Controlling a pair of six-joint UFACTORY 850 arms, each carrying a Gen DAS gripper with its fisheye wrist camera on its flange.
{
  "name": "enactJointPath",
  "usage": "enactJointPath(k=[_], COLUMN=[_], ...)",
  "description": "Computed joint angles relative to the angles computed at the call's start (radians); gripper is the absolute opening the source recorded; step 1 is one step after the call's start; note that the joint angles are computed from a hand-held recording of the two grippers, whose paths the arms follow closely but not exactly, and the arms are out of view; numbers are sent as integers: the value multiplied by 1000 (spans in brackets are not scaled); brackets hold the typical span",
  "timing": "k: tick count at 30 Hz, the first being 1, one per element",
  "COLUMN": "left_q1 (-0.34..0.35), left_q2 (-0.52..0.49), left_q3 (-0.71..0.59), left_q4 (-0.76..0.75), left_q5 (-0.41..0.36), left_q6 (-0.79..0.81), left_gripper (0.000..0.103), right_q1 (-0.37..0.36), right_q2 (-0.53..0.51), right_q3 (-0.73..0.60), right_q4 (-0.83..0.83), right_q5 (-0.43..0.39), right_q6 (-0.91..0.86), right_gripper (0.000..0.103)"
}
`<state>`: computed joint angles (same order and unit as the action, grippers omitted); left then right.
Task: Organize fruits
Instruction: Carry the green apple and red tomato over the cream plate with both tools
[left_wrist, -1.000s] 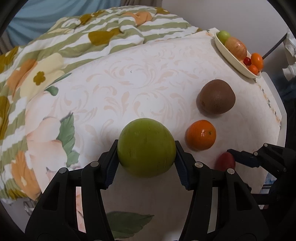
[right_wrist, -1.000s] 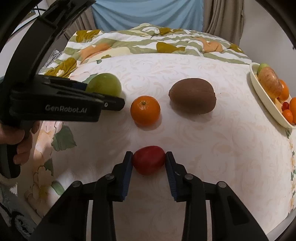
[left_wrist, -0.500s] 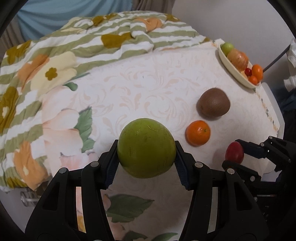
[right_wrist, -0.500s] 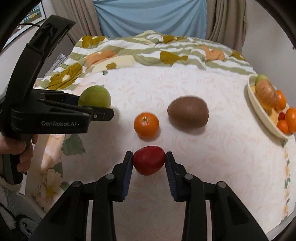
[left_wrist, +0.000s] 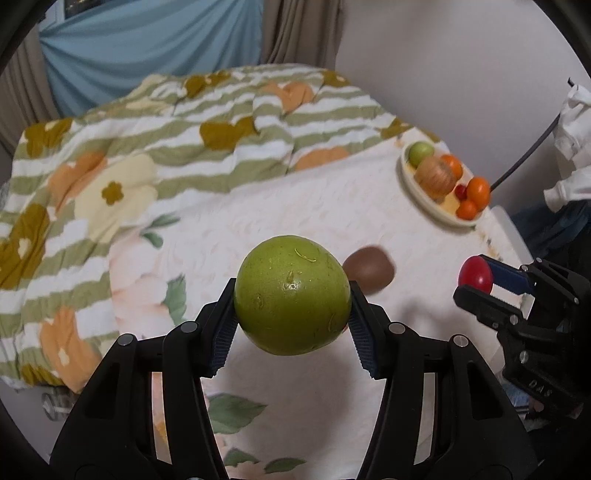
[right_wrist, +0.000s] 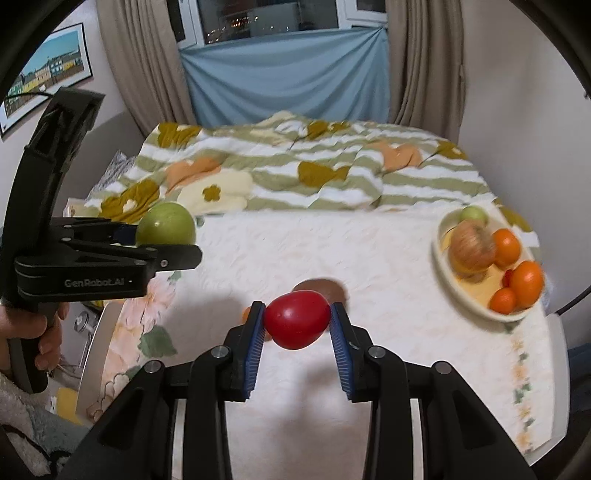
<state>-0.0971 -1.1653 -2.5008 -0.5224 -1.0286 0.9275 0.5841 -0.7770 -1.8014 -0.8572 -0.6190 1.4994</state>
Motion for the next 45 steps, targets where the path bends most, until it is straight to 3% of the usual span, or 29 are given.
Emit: enactJointPath(k=[10,18,25,30,36,45], left_q1=[-92,-194,-279,-324,-363,-382], left_q2=[206,272,244,204,103,-129], left_q3=[310,417,404,362,233,-107], left_q4=[-65,-61,-29,10,76,150], left_q5=[191,287,309,297,217,25], left_q6=[-58,-138,-277,-356,-428,-531], left_gripper=[62,62,62,62,62,62], right_q1=[-91,-188,-286,-347,-404,-435], right_q2=[214,345,419,436,421,376], right_q3=[289,466,574,608,614,600], right_q4=[-103,-159,-142,-74,5,126], right_q5=[115,210,313,367,402,414], right_q6=[46,26,-83,-193,-273,-358], right_gripper=[32,32,32,32,32,32])
